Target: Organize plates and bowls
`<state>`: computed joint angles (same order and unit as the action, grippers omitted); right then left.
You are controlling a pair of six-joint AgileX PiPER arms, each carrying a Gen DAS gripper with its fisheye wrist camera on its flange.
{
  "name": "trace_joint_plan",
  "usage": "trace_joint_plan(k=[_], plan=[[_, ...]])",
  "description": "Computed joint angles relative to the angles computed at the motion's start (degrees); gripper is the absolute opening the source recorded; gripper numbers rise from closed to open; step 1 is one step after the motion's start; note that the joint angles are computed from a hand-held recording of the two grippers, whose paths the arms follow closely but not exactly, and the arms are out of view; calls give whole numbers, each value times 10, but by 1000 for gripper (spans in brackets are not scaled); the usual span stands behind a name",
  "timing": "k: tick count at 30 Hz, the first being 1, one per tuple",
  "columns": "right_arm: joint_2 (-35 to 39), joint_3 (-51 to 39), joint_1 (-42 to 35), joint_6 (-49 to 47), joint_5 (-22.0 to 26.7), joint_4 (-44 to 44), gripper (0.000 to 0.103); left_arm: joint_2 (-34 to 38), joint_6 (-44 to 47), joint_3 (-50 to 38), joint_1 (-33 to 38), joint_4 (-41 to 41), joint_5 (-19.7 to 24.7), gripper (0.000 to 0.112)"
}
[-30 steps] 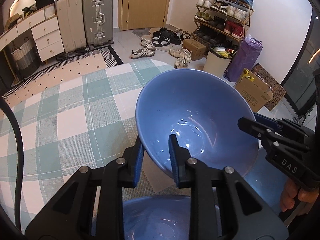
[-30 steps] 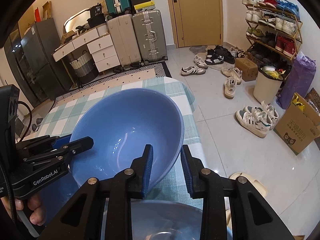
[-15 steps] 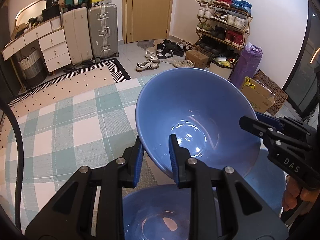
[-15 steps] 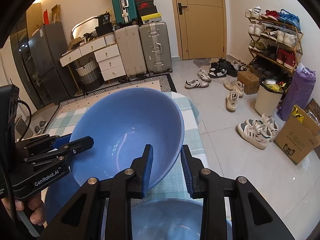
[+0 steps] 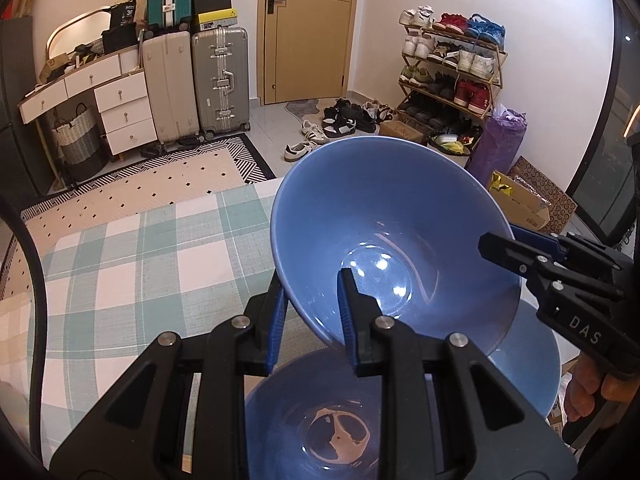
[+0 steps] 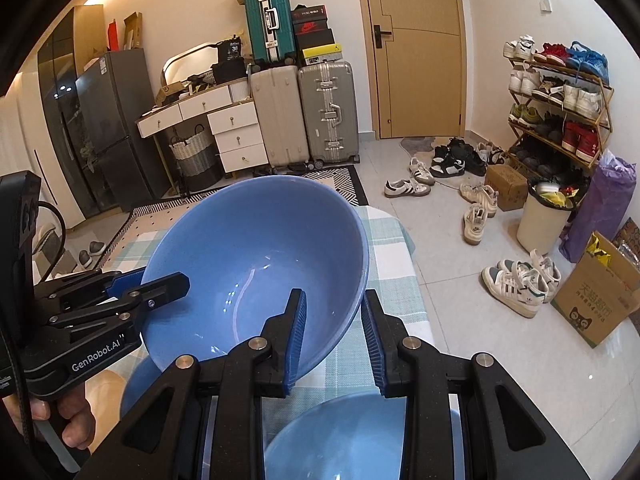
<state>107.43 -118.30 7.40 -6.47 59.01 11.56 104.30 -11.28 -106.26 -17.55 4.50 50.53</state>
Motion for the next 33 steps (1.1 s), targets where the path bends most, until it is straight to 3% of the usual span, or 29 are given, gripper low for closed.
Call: trace_joint_plan(k=[21, 33], plan=[[-118, 111, 62, 28, -29, -17, 30, -181, -78, 120, -43, 70, 40, 21], [-169, 181, 90, 46, -50, -26, 30, -242, -110, 168, -71, 101, 57, 21]])
